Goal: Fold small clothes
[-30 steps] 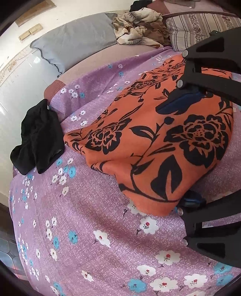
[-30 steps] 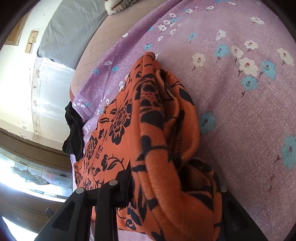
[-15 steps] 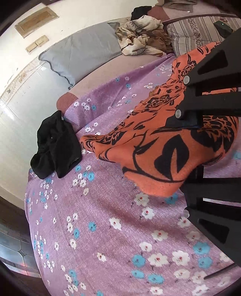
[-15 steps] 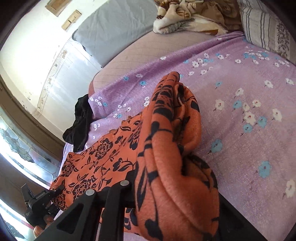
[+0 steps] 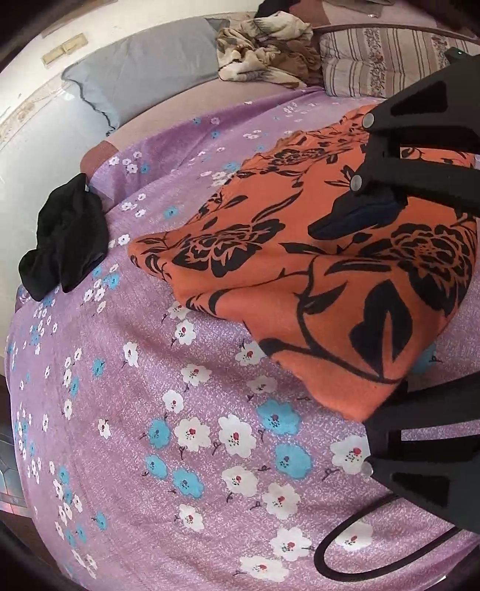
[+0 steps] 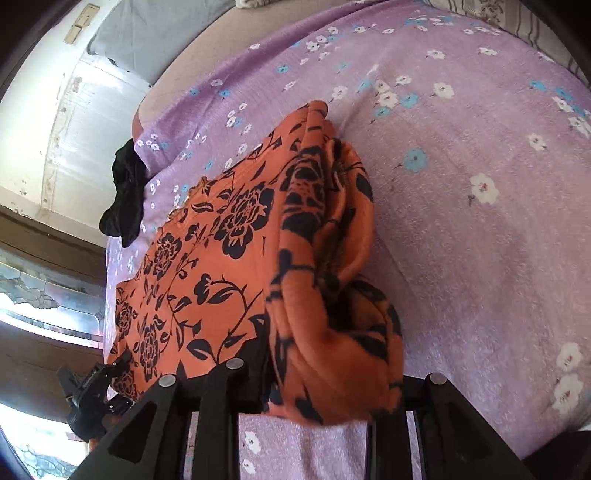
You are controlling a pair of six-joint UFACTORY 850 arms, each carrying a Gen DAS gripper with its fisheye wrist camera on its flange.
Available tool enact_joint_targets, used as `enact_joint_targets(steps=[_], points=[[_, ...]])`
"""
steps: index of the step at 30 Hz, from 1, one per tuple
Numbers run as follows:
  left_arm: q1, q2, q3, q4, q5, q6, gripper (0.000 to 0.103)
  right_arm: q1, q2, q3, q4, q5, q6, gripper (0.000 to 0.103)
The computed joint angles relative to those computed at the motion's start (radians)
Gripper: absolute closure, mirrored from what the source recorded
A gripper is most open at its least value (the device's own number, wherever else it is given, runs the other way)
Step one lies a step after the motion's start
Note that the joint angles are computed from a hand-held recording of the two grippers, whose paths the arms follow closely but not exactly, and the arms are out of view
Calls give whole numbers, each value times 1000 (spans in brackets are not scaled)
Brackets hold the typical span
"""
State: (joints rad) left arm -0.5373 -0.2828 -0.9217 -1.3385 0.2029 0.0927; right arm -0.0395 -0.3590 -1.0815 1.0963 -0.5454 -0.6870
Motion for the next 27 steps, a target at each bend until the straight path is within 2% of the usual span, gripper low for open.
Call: enact_joint_targets(steps=[3, 4, 6, 7, 10, 13, 15, 17, 19, 21, 22, 24, 27], points=[[-10, -9, -16, -76, 18, 103, 41, -4, 62, 30, -156, 8, 118, 66], [-13, -12, -20, -85, 30, 112, 51, -6, 85, 46, -163, 5, 112, 66], [-20, -16, -29, -141, 54, 177, 64, -4, 120, 68, -134, -15, 42, 66], [-22, -18, -33, -156, 63, 196, 66, 6, 131, 68, -139, -21, 22, 67], [-28, -19, -37, -161, 83, 212, 67, 56, 139, 50, -67, 12, -82, 69], [-26, -29, -45, -155, 87, 224, 64, 129, 93, 7, -29, 57, -138, 70], [-23, -38, -48, -141, 86, 208, 59, 167, 36, -38, -18, 58, -149, 70], [-23, -45, -50, -122, 92, 198, 58, 196, -26, -92, -35, 47, -121, 70], [-30, -56, -64, -173, 112, 273, 58, 215, -83, -134, -11, 37, -129, 70], [-38, -61, -71, -195, 135, 315, 59, 232, -147, -179, -65, 26, -89, 70], [-42, -62, -71, -183, 144, 314, 64, 234, -180, -189, -71, 20, -90, 71], [-56, -67, -81, -209, 183, 369, 68, 217, -180, -176, 3, 5, -157, 73], [-80, -76, -102, -261, 238, 476, 71, 203, -187, -210, -62, -65, -96, 73]])
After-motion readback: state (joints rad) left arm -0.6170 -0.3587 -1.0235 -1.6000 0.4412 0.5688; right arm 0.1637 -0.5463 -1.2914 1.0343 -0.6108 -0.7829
